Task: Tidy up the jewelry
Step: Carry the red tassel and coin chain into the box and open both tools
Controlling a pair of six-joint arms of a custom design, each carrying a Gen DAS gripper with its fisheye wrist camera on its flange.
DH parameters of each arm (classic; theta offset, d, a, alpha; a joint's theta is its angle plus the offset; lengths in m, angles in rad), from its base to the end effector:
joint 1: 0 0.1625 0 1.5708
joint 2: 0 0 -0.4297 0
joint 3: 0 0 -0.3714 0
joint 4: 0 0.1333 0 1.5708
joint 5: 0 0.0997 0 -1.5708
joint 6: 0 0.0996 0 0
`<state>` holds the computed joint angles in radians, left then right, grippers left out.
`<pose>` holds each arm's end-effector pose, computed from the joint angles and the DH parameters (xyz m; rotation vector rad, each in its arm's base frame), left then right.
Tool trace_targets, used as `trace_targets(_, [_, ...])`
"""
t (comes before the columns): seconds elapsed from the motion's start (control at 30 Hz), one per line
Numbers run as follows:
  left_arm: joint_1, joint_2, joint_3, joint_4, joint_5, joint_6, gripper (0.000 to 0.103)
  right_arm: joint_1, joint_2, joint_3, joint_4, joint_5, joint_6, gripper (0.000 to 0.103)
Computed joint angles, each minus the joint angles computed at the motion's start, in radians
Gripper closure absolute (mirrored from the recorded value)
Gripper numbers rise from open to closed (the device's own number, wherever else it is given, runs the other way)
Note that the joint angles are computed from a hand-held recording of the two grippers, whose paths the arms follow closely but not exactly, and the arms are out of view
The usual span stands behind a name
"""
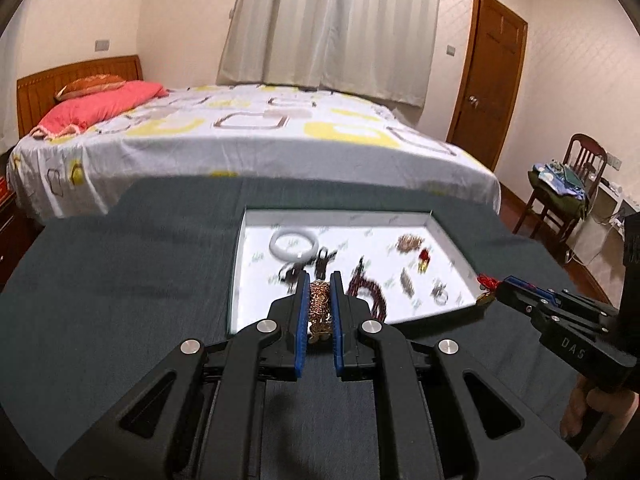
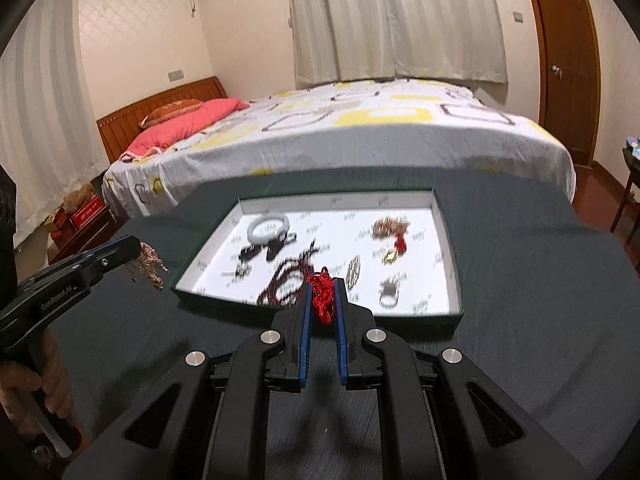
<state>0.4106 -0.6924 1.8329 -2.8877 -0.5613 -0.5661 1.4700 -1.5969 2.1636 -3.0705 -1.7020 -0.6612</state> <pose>-0.4570 -0.4363 0.0646 0.5826 2.2985 -1.1304 0.0753 -0.4507 0.4140 0.6029 -2.3897 1.0913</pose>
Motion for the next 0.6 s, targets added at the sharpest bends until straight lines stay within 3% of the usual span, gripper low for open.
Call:
trace_targets(0.37, [0.019,0.060,-0.108,-0.144,0.032,0.192,0.093,0.033,0.047,-0.075,-0.063,0.001,-0.017,0.092])
trace_targets(0.6, [0.038,0.089,-0.147,-0.178,0.035,0.237,0.093,0.027,0.092,-0.127,-0.093,-0.004,-0.023,0.092])
